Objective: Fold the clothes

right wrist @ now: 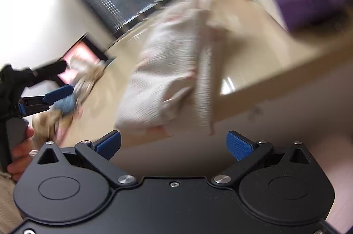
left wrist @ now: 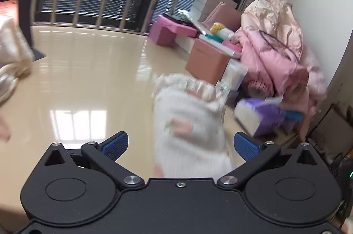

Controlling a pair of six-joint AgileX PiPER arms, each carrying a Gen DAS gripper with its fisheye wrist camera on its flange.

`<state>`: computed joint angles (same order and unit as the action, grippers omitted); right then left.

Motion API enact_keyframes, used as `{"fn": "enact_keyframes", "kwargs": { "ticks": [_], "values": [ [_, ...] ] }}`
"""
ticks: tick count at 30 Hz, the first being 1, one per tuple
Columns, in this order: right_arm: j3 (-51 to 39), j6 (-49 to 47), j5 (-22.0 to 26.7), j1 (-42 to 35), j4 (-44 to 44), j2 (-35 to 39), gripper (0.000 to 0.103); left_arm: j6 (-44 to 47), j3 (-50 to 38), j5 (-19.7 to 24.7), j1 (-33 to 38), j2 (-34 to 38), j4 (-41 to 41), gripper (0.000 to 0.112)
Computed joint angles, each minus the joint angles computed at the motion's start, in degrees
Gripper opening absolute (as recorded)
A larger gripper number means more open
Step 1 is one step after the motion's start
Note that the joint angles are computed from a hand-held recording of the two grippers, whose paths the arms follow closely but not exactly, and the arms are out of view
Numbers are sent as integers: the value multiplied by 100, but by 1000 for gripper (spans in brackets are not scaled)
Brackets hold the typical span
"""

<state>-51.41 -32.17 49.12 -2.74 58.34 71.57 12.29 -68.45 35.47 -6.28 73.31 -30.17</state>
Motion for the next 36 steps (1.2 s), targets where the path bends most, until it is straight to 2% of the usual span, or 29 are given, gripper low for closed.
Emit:
{"fn": "enact_keyframes", "kwargs": {
  "ticks": [3, 6, 8, 11, 13, 14, 15, 17, 18, 19, 20, 21, 25, 30, 32, 34, 36],
  "values": [
    [-109, 261, 377, -383, 469, 529, 103, 268, -1719, 998, 369, 1599, -590, 103],
    [-108, 109, 621, -551, 1019, 999, 103, -405, -3324, 1877, 359, 2957, -294, 101],
    [-60, -252, 784, -608, 1507, 1309, 103, -509, -3725, 1985, 348, 3407, -331, 100],
    [-129, -433, 943, -513, 1746, 1722, 103, -586, -4247, 2170, 355, 3976, -463, 95],
    [-65, -569, 1037, -480, 2015, 1885, 98, -459, -4295, 2242, 431, 4130, -737, 93],
    [-23, -631, 1089, -484, 2139, 1928, 91, -417, -4263, 2237, 449, 4143, -820, 93],
    [4, -621, 1096, -495, 2156, 1914, 78, -381, -4239, 2231, 451, 4152, -849, 93],
    [70, -621, 1137, -529, 2202, 1884, 71, -351, -4216, 2247, 460, 4178, -885, 93],
    [143, -721, 1296, -607, 2300, 1875, 60, -412, -4322, 2334, 487, 4236, -869, 93],
    [215, -817, 1457, -686, 2390, 1870, 40, -414, -4312, 2352, 501, 4246, -891, 93],
    [287, -909, 1603, -760, 2474, 1850, 31, -435, -4378, 2404, 530, 4293, -929, 93],
    [357, -1007, 1663, -812, 2546, 1751, 27, -415, -4353, 2421, 554, 4295, -990, 93],
    [400, -1505, 1527, -812, 2815, 1434, 29, -313, -4174, 2417, 612, 4264, -1220, 93],
    [138, -1629, 1203, -577, 3006, 1707, 33, -264, -4042, 2361, 646, 4207, -1342, 93],
    [163, -1763, 1280, -576, 3272, 1904, 32, -229, -4003, 2346, 660, 4192, -1387, 93],
    [126, -1756, 1446, -588, 3430, 2109, 15, -228, -3929, 2302, 692, 4172, -1488, 94],
    [197, -1749, 1640, -679, 3542, 2171, 12, -227, -3857, 2260, 724, 4153, -1589, 95]
  ]
}}
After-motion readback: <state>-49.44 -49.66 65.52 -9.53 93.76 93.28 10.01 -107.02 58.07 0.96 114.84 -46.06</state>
